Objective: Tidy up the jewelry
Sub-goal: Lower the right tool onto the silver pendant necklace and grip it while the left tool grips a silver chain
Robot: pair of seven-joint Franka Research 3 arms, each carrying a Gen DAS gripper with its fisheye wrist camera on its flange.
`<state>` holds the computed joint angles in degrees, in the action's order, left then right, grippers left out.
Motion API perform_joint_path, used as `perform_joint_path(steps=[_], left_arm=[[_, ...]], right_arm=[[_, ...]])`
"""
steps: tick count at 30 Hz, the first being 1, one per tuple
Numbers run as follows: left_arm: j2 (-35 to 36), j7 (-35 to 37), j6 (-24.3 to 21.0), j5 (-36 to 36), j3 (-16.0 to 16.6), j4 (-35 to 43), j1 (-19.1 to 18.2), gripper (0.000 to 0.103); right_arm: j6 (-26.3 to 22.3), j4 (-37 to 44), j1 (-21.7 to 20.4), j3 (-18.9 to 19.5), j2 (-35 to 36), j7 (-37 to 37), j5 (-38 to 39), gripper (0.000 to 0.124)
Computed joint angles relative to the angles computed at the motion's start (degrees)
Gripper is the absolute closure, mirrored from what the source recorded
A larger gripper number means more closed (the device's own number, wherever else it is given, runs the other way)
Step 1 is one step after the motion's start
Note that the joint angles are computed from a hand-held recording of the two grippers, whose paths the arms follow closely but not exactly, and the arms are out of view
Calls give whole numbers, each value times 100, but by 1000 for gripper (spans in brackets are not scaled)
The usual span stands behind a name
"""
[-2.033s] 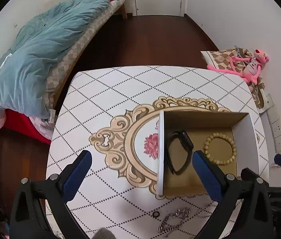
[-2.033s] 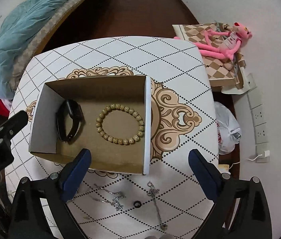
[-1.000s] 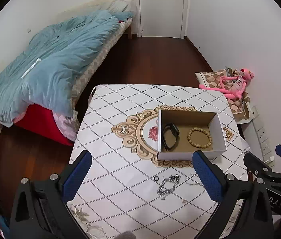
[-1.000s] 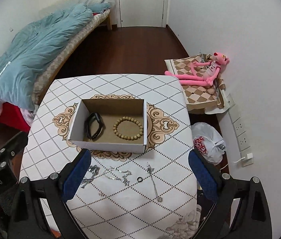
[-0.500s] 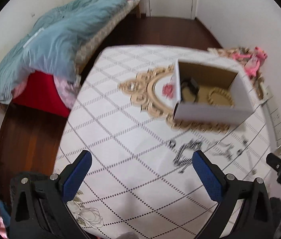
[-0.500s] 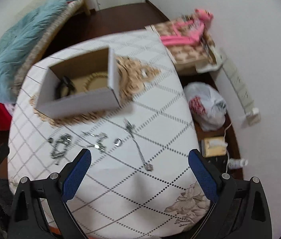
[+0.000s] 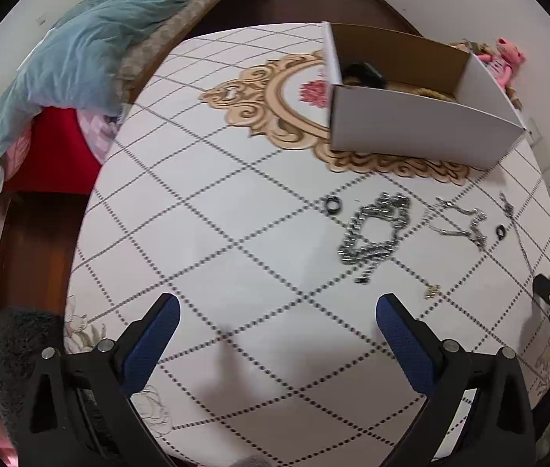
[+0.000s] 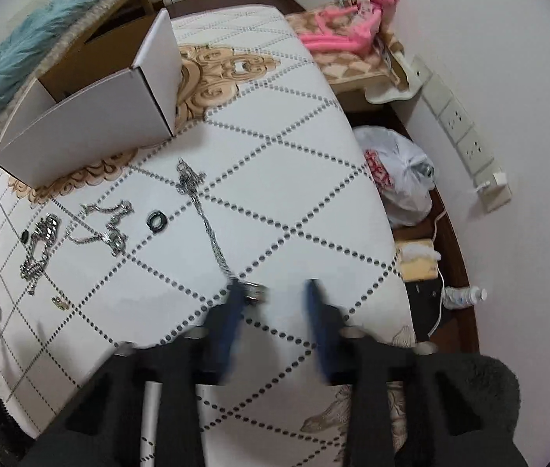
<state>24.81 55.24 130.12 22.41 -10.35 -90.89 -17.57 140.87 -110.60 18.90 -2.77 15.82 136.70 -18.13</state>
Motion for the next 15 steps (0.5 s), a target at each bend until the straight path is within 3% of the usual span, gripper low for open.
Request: perform_joint_path(steps=[10, 15], left_arm=[[203, 674, 489, -778, -318, 66, 102, 1], [497, 903, 484, -853, -328, 340, -67, 28]], right_arm=[[571, -678, -129, 150, -464, -132, 540, 114], [599, -849, -151, 188, -572, -91, 583, 114]])
